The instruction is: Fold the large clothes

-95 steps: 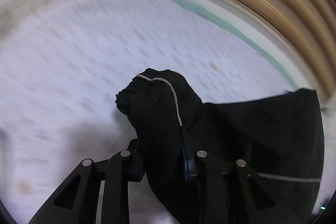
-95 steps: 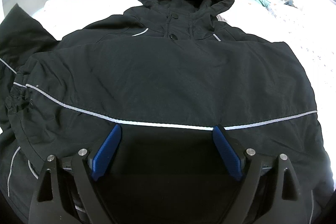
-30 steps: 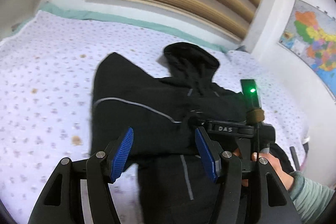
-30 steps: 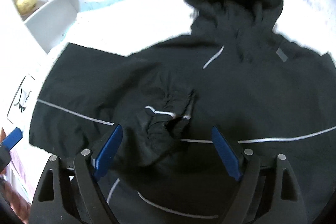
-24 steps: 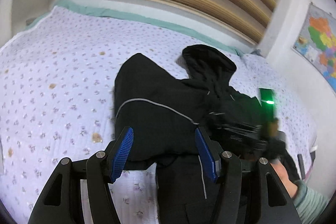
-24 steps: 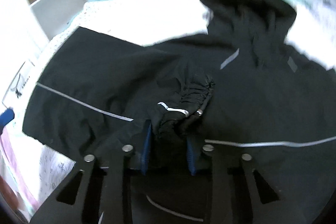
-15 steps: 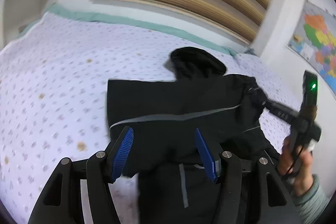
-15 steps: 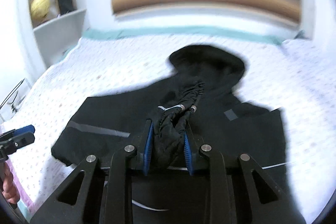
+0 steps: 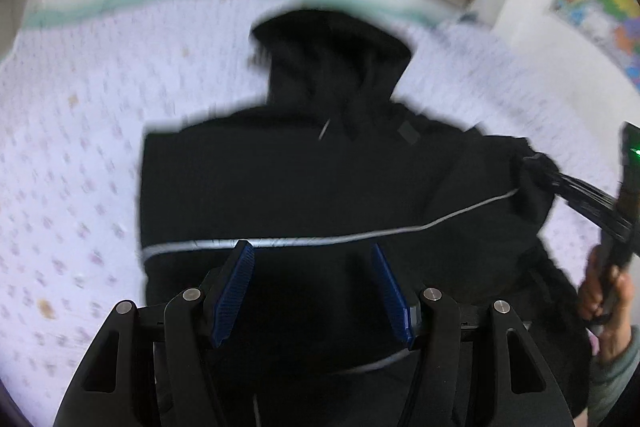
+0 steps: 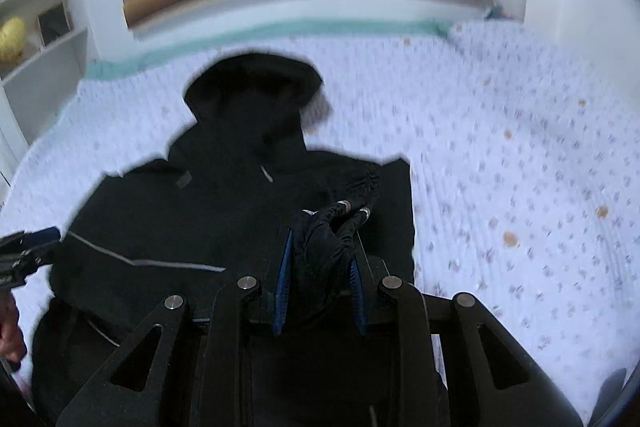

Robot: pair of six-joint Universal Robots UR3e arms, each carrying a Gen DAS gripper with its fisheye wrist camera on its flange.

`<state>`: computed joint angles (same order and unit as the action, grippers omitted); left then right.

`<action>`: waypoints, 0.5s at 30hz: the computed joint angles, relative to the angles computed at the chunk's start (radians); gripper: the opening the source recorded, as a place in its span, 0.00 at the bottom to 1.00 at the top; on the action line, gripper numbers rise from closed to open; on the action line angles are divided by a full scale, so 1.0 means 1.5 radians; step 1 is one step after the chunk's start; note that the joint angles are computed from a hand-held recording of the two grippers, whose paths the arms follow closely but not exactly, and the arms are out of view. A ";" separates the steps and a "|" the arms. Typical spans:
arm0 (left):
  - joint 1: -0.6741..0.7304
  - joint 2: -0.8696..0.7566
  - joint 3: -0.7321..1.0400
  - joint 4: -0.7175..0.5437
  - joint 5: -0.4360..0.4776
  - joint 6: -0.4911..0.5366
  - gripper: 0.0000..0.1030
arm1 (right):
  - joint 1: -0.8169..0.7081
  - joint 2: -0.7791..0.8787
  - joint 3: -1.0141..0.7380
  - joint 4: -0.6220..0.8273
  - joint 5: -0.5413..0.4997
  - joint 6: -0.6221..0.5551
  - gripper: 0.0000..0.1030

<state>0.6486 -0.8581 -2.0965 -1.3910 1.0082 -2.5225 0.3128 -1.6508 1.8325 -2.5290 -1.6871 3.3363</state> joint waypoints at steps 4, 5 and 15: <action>-0.037 -0.083 -0.112 0.187 0.032 -0.064 0.60 | -0.053 0.030 0.104 -0.048 0.043 -0.019 0.32; -0.038 -0.081 -0.115 0.196 0.033 -0.066 0.60 | -0.071 0.040 0.134 -0.073 0.067 -0.021 0.33; 0.082 -0.005 0.046 -0.111 -0.106 0.050 0.61 | -0.116 -0.087 0.118 0.003 0.143 -0.011 0.71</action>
<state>0.7716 -0.8651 -2.0272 -1.5579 0.8486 -2.4476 0.1382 -1.7817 2.0098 -2.5238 -1.4731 3.3198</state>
